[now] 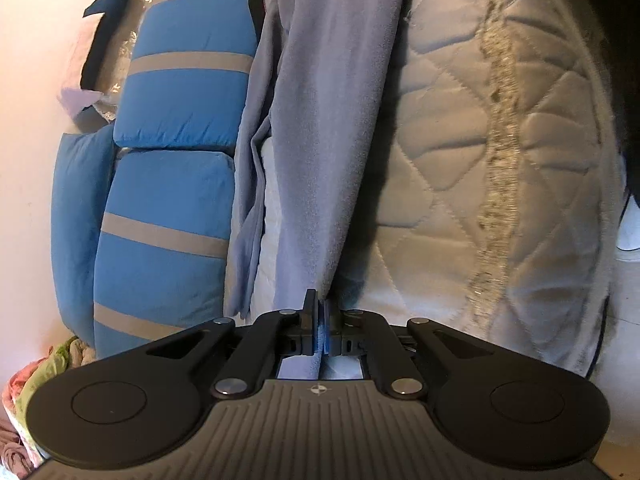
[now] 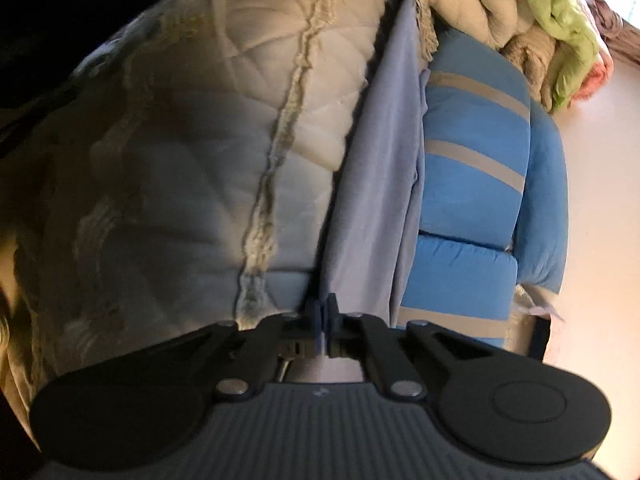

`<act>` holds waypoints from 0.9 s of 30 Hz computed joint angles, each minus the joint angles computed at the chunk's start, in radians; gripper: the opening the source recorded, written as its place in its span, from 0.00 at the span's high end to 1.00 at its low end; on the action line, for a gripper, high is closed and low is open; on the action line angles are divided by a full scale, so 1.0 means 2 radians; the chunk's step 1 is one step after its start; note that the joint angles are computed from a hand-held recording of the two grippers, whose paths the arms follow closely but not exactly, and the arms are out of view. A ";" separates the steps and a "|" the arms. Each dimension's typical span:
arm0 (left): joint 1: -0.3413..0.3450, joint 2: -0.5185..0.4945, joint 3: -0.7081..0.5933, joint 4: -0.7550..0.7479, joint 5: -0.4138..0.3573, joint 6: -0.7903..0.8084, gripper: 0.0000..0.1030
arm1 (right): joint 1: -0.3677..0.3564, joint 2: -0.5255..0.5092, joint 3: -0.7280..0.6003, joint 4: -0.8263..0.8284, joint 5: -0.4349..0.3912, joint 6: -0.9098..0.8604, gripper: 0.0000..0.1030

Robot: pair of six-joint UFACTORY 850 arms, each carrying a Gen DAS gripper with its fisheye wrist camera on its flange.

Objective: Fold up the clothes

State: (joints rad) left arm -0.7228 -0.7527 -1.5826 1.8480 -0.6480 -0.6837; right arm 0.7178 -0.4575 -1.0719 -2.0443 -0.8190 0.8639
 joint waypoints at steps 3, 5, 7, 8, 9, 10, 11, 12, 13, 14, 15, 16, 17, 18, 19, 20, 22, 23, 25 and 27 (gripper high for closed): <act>-0.008 0.016 0.026 0.002 -0.013 -0.010 0.98 | 0.000 0.011 0.007 0.008 0.011 -0.002 1.00; -0.014 0.025 0.044 0.004 -0.023 -0.017 0.98 | 0.000 0.018 0.013 0.012 0.018 -0.005 1.00; -0.017 0.030 0.052 0.001 -0.025 -0.019 0.98 | 0.001 0.026 0.019 0.016 0.025 -0.008 1.00; -0.019 0.033 0.060 0.012 -0.029 -0.030 0.97 | 0.001 0.029 0.021 0.019 0.029 -0.010 1.00; -0.020 0.034 0.065 0.024 -0.035 -0.042 0.97 | 0.001 0.029 0.022 0.019 0.030 -0.009 1.00; -0.020 0.031 0.064 0.026 -0.039 -0.044 0.95 | 0.000 0.028 0.021 0.017 0.029 -0.007 1.00; -0.020 0.029 0.065 0.033 -0.049 -0.053 0.95 | 0.000 0.027 0.020 0.015 0.028 -0.004 0.95; -0.020 0.027 0.066 0.040 -0.059 -0.062 0.92 | 0.000 0.026 0.020 0.012 0.025 0.006 0.72; -0.017 0.027 0.067 0.044 -0.067 -0.060 0.90 | 0.000 0.026 0.019 0.008 0.020 0.019 0.68; -0.015 0.026 0.067 0.047 -0.075 -0.057 0.77 | 0.000 0.026 0.018 0.005 0.016 0.032 0.57; -0.012 0.025 0.068 0.050 -0.084 -0.055 0.56 | 0.000 0.028 0.020 -0.005 0.012 0.050 0.40; -0.010 0.024 0.068 0.053 -0.092 -0.053 0.49 | -0.001 0.031 0.023 -0.020 0.010 0.070 0.31; -0.006 0.023 0.068 0.052 -0.096 -0.048 0.45 | -0.002 0.035 0.025 -0.033 0.011 0.091 0.17; -0.002 0.023 0.067 0.050 -0.100 -0.043 0.44 | -0.003 0.039 0.024 -0.037 0.020 0.108 0.14; 0.002 0.020 0.063 0.042 -0.105 -0.032 0.44 | -0.005 0.044 0.021 -0.034 0.031 0.123 0.14; 0.005 0.015 0.057 0.038 -0.112 -0.024 0.44 | -0.005 0.046 0.017 -0.029 0.042 0.136 0.14; 0.013 0.006 0.046 0.031 -0.127 -0.007 0.44 | -0.006 0.049 0.013 -0.034 0.051 0.168 0.13; 0.017 0.001 0.039 0.028 -0.135 0.001 0.44 | -0.006 0.050 0.013 -0.044 0.048 0.182 0.12; 0.023 -0.013 0.018 0.007 -0.150 0.025 0.44 | -0.006 0.049 0.016 -0.069 0.036 0.205 0.11; 0.028 -0.023 -0.004 -0.018 -0.154 0.044 0.44 | -0.007 0.049 0.018 -0.089 0.025 0.224 0.10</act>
